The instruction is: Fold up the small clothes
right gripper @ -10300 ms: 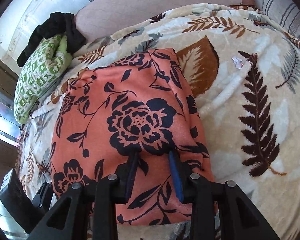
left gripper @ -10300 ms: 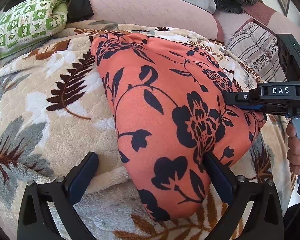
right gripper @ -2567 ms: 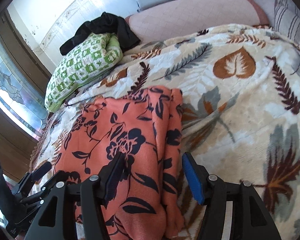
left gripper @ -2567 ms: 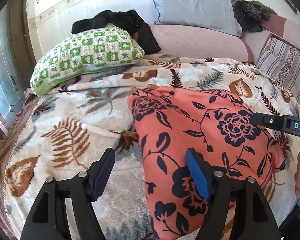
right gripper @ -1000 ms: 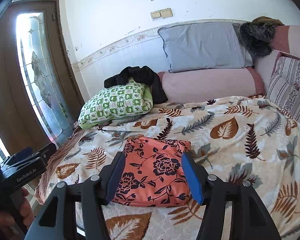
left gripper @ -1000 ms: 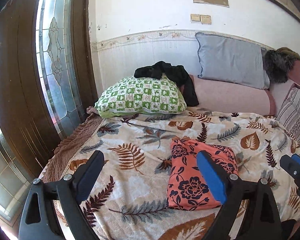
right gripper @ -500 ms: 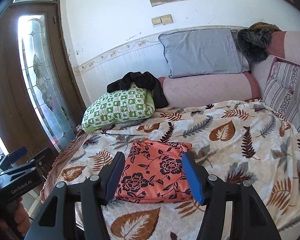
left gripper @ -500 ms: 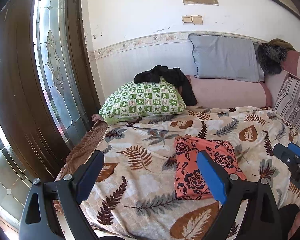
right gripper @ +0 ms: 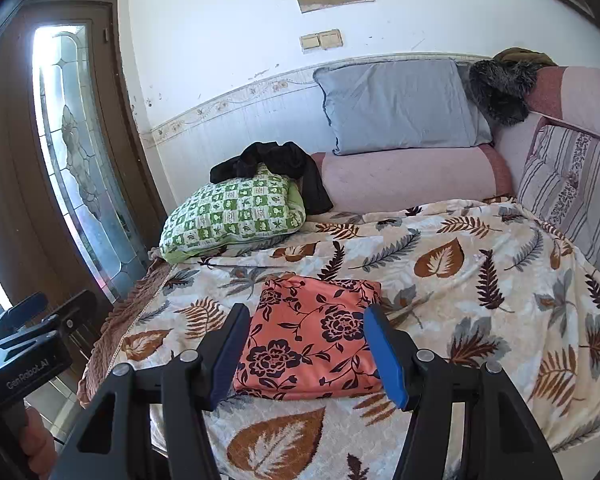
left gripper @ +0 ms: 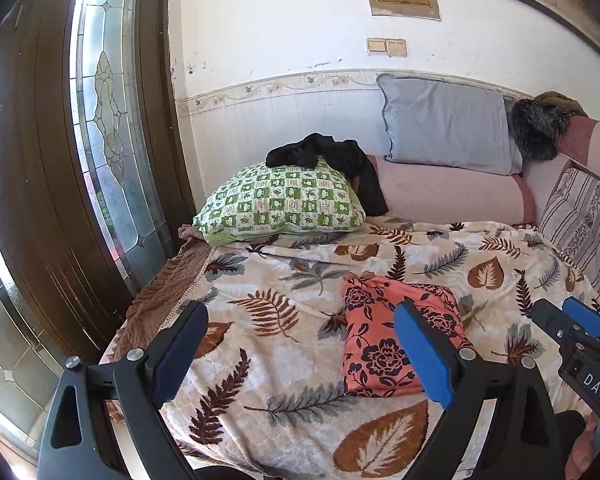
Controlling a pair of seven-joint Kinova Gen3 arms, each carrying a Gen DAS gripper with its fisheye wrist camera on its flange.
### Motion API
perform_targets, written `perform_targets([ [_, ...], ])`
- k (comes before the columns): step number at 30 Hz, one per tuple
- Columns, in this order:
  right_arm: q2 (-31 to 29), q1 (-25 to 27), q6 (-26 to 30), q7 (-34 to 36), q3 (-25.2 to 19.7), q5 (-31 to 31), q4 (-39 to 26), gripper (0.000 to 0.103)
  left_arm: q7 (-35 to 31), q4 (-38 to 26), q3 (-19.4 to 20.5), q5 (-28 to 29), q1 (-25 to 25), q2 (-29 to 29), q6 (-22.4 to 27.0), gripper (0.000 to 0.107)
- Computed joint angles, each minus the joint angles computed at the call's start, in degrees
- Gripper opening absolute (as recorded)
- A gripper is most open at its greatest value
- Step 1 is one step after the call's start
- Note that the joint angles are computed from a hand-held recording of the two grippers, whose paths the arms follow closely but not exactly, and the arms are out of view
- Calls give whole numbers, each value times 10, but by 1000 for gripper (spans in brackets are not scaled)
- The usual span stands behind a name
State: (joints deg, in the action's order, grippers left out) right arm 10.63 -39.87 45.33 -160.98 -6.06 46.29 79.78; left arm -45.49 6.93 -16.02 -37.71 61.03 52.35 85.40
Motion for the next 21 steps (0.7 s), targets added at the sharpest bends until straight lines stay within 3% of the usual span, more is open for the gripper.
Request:
perform_targets([
  [3, 2, -5, 4, 2, -1, 8, -2, 63, 19, 43, 0, -3, 6, -21, -22, 94],
  [21, 17, -16, 12, 16, 5, 13, -21, 63, 31, 88, 13, -24, 10, -43, -45, 94],
])
